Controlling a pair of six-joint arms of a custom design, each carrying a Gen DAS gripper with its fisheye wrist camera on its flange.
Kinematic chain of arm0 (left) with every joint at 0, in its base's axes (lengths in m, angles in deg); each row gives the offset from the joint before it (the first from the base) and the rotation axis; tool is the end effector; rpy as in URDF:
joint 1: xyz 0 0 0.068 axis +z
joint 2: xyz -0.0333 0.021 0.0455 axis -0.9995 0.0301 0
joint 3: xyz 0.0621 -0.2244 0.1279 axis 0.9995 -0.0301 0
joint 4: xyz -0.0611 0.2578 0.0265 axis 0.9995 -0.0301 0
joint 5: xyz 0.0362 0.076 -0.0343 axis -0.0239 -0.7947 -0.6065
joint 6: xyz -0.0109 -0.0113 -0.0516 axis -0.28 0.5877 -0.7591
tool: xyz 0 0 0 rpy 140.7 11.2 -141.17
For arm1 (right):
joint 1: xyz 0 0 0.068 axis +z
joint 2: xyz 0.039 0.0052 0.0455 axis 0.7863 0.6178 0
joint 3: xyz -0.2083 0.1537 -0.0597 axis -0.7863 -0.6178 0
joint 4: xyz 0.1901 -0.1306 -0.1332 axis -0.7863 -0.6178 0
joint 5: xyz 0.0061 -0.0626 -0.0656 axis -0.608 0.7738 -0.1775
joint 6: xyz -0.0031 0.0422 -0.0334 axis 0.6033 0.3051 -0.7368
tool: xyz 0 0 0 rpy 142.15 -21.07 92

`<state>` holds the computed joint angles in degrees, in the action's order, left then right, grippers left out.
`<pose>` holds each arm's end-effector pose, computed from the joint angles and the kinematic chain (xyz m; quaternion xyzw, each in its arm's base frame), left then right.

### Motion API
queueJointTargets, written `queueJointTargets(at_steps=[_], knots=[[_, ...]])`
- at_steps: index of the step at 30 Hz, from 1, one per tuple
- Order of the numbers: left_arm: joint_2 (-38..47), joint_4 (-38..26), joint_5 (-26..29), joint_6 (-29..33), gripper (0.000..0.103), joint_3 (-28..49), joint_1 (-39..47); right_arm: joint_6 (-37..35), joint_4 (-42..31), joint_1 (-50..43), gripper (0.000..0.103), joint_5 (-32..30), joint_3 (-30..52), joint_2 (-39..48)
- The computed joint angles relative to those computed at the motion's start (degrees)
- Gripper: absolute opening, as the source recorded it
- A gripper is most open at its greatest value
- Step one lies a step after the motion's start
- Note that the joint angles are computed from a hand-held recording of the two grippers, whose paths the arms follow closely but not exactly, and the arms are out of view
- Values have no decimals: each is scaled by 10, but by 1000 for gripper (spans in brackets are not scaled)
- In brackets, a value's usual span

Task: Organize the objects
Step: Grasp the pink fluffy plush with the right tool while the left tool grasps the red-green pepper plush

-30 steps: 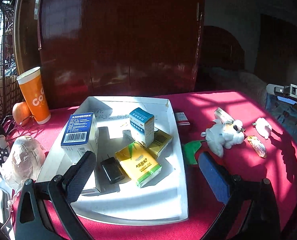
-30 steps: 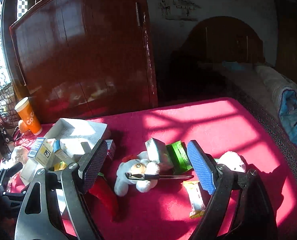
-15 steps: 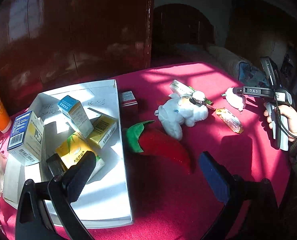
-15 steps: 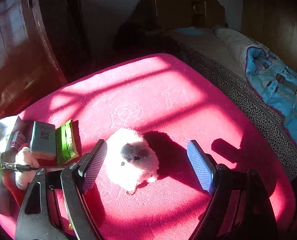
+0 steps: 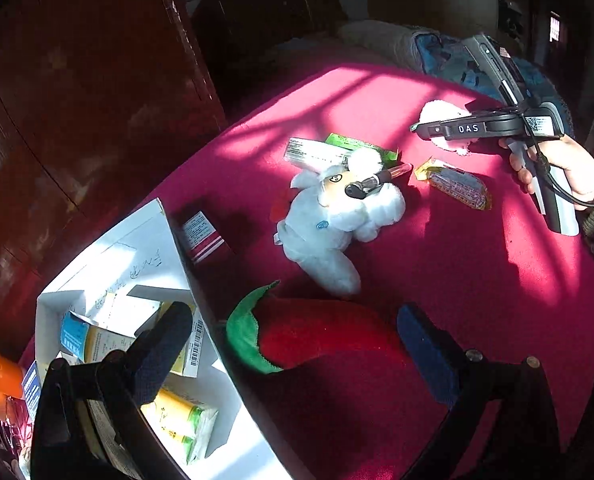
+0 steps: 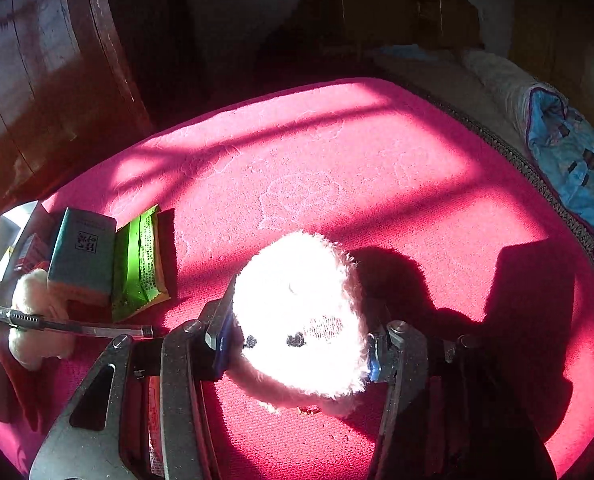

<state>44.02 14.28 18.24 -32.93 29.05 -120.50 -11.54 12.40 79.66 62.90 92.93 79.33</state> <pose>0.2266 -0.1435 0.2316 0.4081 0.8571 -0.0455 0.3111 0.2040 0.0929 0.1836 0.1225 0.9277 0.0112 0.3525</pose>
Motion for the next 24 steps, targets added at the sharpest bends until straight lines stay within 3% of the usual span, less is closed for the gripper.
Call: queueJointTargets(at_steps=[3,7,10,13,16,24], knots=[[59,-15,13,6,103,48,0,-1,-3,0,50,0,1,0],[143,-42,45,-39,103,110,13,2,-2,4,50,2,4,5],[199,-99,80,-61,103,143,24,1,4,-2,50,-7,-2,-4],[178,-125,83,-34,103,117,7,-1,9,-7,50,-13,-5,-5],[144,-176,129,-18,103,98,-5,-1,13,-10,50,-18,-7,-7],[76,-192,83,1,102,8,-87,2,18,-11,50,-22,-9,-8]])
